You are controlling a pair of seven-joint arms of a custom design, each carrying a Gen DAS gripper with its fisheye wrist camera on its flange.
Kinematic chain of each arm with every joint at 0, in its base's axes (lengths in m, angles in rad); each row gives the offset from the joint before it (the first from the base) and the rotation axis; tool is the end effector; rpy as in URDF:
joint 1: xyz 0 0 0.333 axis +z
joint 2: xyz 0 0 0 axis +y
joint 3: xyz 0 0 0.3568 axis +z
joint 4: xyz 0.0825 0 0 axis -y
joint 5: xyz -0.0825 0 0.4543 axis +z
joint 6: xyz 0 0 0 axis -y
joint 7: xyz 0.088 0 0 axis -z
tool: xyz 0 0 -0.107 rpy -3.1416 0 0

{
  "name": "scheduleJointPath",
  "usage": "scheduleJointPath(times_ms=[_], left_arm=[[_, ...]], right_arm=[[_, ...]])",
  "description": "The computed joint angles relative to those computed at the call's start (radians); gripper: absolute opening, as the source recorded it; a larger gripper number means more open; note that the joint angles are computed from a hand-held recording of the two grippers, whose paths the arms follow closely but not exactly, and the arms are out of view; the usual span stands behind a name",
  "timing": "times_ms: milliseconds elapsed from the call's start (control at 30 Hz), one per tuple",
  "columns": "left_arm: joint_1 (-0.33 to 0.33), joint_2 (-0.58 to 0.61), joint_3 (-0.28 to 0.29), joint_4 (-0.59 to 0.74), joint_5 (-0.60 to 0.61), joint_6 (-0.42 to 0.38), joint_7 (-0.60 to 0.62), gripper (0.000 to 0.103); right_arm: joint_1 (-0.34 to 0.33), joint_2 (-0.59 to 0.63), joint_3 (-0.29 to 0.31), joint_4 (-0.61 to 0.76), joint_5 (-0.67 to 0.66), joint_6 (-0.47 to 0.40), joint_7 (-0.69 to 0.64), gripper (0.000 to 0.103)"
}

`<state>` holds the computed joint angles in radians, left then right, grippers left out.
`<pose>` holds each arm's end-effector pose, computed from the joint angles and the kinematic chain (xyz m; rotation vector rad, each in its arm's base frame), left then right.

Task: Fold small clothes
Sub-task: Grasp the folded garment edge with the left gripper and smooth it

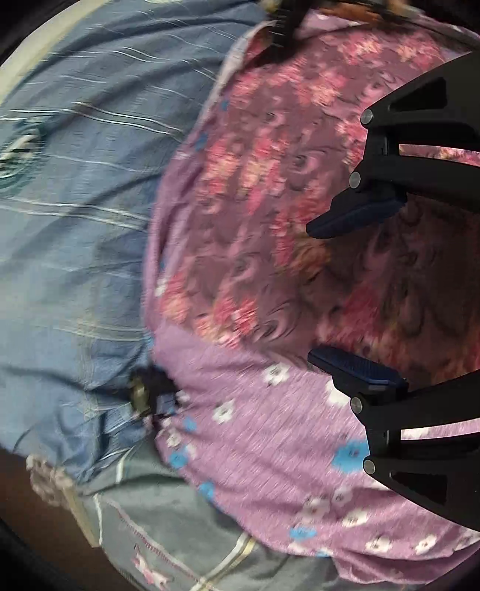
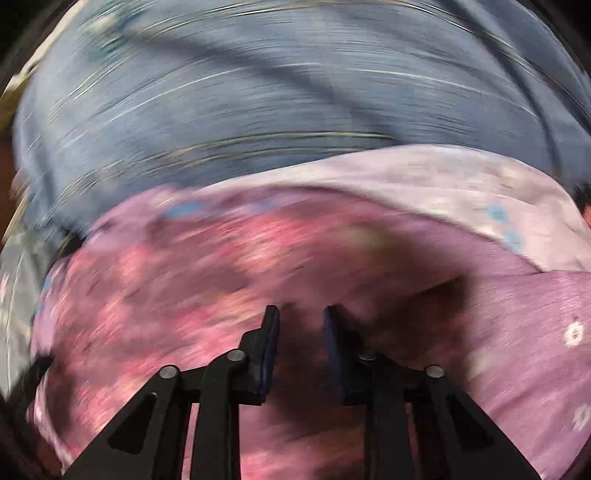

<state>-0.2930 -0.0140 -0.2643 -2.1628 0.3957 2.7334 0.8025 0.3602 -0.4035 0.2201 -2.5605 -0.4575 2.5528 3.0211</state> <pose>0.5300 -0.3482 0.4683 -1.8128 2.0191 -0.7541 0.3998 0.2705 0.4398 -1.3186 2.3140 -0.4321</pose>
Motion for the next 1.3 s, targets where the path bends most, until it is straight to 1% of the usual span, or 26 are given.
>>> scheduleJointPath(times_ms=[33, 67, 100, 133, 167, 267, 400, 467, 500, 567, 600, 633, 667, 700, 733, 767, 800, 833, 867, 933, 1000, 1067, 1100, 1200, 1233, 1300], left_arm=[[0.0, 0.007, -0.002, 0.011, 0.039, -0.021, -0.028, 0.06], [0.0, 0.012, -0.001, 0.015, 0.073, -0.023, -0.054, 0.06], [-0.002, 0.016, 0.001, 0.022, 0.076, -0.029, -0.062, 0.06], [-0.003, 0.018, 0.003, 0.026, 0.07, -0.028, -0.067, 0.06], [-0.001, 0.013, 0.007, 0.02, 0.059, -0.012, -0.07, 0.06], [-0.002, -0.001, 0.007, 0.011, 0.067, 0.017, -0.085, 0.06], [-0.008, -0.022, -0.007, -0.012, 0.032, 0.051, -0.047, 0.06], [-0.007, -0.044, -0.019, -0.029, 0.054, 0.046, -0.046, 0.061], [-0.006, -0.054, -0.025, -0.037, 0.056, 0.04, -0.04, 0.061], [-0.007, -0.074, -0.039, -0.053, 0.047, 0.005, -0.016, 0.062], [-0.007, -0.077, -0.045, -0.058, 0.046, -0.014, -0.003, 0.062], [-0.006, -0.078, -0.051, -0.065, 0.061, -0.026, 0.005, 0.062], [0.001, -0.081, -0.065, -0.077, 0.137, -0.035, -0.011, 0.062], [0.004, -0.086, -0.076, -0.082, 0.201, -0.045, -0.025, 0.062], [0.003, -0.098, -0.088, -0.089, 0.258, -0.066, -0.039, 0.062], [-0.001, -0.12, -0.092, -0.105, 0.273, -0.073, -0.04, 0.061], [-0.003, -0.161, -0.089, -0.142, 0.261, -0.048, -0.052, 0.061], [-0.002, -0.199, -0.087, -0.178, 0.231, -0.021, -0.055, 0.061], [-0.007, -0.244, -0.077, -0.221, 0.171, 0.009, -0.042, 0.061], [-0.012, -0.327, -0.059, -0.297, 0.056, 0.048, -0.048, 0.061], [0.024, -0.401, -0.073, -0.351, 0.0, 0.048, -0.105, 0.059], [0.079, -0.447, -0.114, -0.372, -0.018, 0.013, -0.148, 0.056], [0.098, -0.463, -0.132, -0.379, -0.028, -0.006, -0.158, 0.055], [0.134, -0.468, -0.167, -0.393, -0.064, 0.008, -0.153, 0.049], [0.127, -0.461, -0.16, -0.397, -0.09, 0.022, -0.138, 0.045], [0.086, -0.425, -0.116, -0.397, -0.164, 0.079, -0.063, 0.045]], right_arm=[[-0.028, -0.009, 0.008, -0.008, -0.027, 0.0, 0.042, 0.018], [-0.08, -0.026, 0.039, -0.01, -0.088, -0.039, 0.14, 0.019], [-0.098, -0.033, 0.051, -0.007, -0.115, -0.06, 0.181, 0.025], [-0.104, -0.043, 0.056, -0.007, -0.137, -0.073, 0.212, 0.025], [-0.094, -0.056, 0.05, -0.011, -0.15, -0.055, 0.215, 0.025], [-0.047, -0.094, 0.072, -0.008, -0.18, -0.041, 0.193, 0.024], [0.069, -0.115, 0.083, -0.001, -0.098, -0.06, 0.109, 0.024], [0.131, -0.101, 0.104, 0.018, -0.047, -0.11, 0.062, 0.024], [0.139, -0.073, 0.126, 0.038, -0.046, -0.119, 0.075, 0.024], [0.18, -0.077, 0.143, 0.029, -0.021, -0.135, 0.093, 0.021], [0.19, -0.081, 0.158, 0.023, -0.019, -0.161, 0.115, 0.019], [0.197, -0.069, 0.171, 0.015, -0.013, -0.177, 0.154, 0.019], [0.218, -0.069, 0.149, -0.016, 0.023, -0.159, 0.16, 0.019], [0.228, -0.061, 0.144, -0.031, 0.036, -0.138, 0.167, 0.018], [0.225, -0.084, 0.174, -0.035, -0.015, -0.157, 0.217, 0.018], [0.24, -0.077, 0.169, -0.021, 0.003, -0.185, 0.205, 0.018], [0.265, -0.081, 0.15, -0.013, 0.04, -0.203, 0.185, 0.018], [0.282, -0.102, 0.138, -0.02, 0.066, -0.19, 0.188, 0.02], [0.293, -0.142, 0.141, -0.035, 0.076, -0.169, 0.208, 0.024], [0.298, -0.179, 0.167, -0.027, 0.069, -0.207, 0.229, 0.024], [0.307, -0.194, 0.184, -0.006, 0.065, -0.241, 0.234, 0.024], [0.306, -0.192, 0.194, 0.006, 0.054, -0.227, 0.253, 0.024], [0.304, -0.185, 0.2, 0.013, 0.048, -0.218, 0.263, 0.024], [0.284, -0.132, 0.213, 0.045, 0.004, -0.152, 0.288, 0.024], [0.274, -0.107, 0.217, 0.059, -0.013, -0.129, 0.298, 0.024], [0.242, -0.045, 0.235, 0.096, -0.077, -0.08, 0.33, 0.024]])
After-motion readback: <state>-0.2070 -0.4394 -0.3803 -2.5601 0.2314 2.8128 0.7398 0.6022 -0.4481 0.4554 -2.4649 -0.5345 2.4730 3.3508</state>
